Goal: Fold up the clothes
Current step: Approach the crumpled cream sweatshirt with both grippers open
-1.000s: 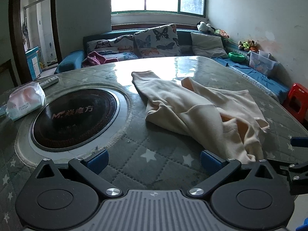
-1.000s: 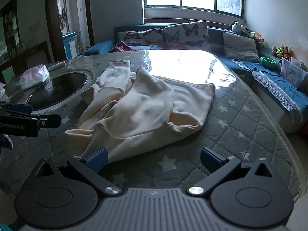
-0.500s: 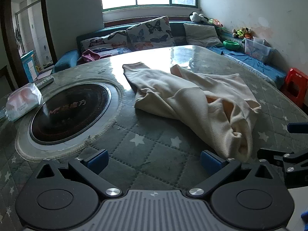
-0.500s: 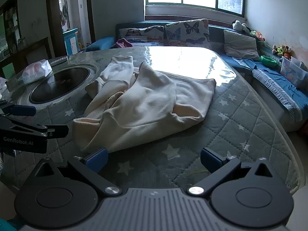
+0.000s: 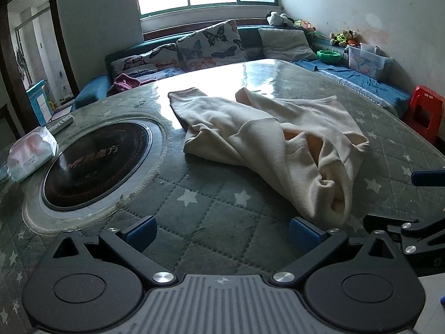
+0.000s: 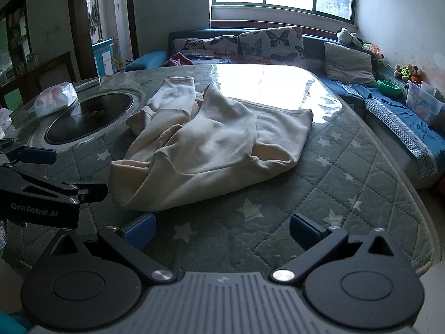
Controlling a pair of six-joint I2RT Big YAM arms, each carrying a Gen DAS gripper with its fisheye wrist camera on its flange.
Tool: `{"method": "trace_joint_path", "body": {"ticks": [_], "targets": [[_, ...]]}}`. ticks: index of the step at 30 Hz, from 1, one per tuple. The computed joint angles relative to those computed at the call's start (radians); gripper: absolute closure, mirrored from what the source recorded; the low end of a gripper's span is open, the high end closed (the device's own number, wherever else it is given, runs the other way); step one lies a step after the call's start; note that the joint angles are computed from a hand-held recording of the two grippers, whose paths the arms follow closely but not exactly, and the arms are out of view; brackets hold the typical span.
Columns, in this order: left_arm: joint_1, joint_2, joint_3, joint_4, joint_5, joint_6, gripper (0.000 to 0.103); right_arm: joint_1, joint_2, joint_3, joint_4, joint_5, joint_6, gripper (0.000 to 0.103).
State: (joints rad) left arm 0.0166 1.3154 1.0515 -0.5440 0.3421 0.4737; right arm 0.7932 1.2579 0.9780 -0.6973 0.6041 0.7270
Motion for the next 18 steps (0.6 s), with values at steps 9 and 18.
{"method": "trace_joint_path", "body": {"ticks": [9, 18], "targets": [[-0.009, -0.001, -0.001, -0.003, -0.009, 0.005, 0.000, -0.001, 0.006, 0.004, -0.002, -0.008, -0.003, 0.000], [-0.014, -0.005, -0.002, -0.004, -0.012, 0.007, 0.000, -0.001, 0.007, 0.008, -0.001, -0.009, -0.007, 0.000]]}}
